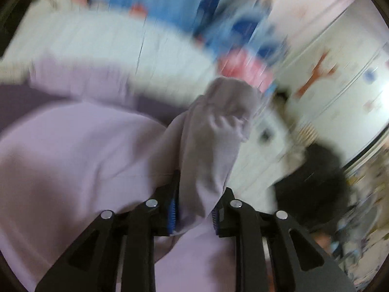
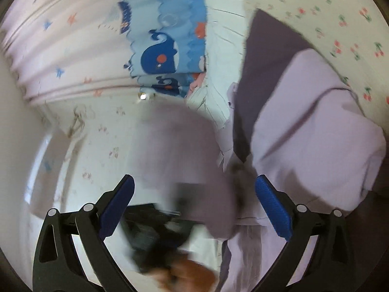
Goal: Fold large clothes
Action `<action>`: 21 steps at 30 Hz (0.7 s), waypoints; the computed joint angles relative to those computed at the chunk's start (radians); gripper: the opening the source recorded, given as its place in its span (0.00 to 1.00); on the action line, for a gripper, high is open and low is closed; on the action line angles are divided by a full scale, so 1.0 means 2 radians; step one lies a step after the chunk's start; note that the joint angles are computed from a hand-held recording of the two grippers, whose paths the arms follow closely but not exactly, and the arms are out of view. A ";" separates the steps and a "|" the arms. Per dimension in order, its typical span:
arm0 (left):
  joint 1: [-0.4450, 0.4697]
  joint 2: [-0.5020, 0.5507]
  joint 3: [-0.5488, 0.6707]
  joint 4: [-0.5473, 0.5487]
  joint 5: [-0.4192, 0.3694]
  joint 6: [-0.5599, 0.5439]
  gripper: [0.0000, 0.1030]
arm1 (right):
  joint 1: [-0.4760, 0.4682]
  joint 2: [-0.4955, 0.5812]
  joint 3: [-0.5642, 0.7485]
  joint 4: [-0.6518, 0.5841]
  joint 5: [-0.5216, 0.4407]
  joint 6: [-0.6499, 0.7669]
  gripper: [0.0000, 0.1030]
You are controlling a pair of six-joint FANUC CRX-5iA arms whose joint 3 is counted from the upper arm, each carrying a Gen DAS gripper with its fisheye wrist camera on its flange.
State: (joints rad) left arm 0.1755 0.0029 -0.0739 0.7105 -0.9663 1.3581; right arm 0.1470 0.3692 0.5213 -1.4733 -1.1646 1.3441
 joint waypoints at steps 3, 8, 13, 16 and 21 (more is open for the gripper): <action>-0.008 -0.011 -0.017 -0.023 0.005 -0.022 0.33 | 0.006 0.012 0.013 0.014 -0.006 -0.018 0.93; -0.029 -0.023 0.048 -0.135 -0.060 -0.033 0.93 | 0.021 0.013 0.019 0.037 -0.001 -0.034 0.93; -0.022 -0.057 0.057 -0.177 -0.092 -0.066 0.93 | 0.025 0.015 0.021 0.048 -0.001 -0.031 0.93; 0.026 -0.089 0.023 -0.138 -0.089 -0.064 0.93 | 0.038 0.013 0.026 0.082 -0.001 -0.018 0.92; 0.141 -0.115 -0.022 -0.076 -0.084 -0.028 0.93 | 0.114 -0.007 0.060 0.275 0.024 -0.009 0.21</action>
State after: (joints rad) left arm 0.4583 -0.2267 -0.1179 0.5589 -1.1336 1.3017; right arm 0.3753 0.3562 0.6403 -0.9236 -1.1159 1.3252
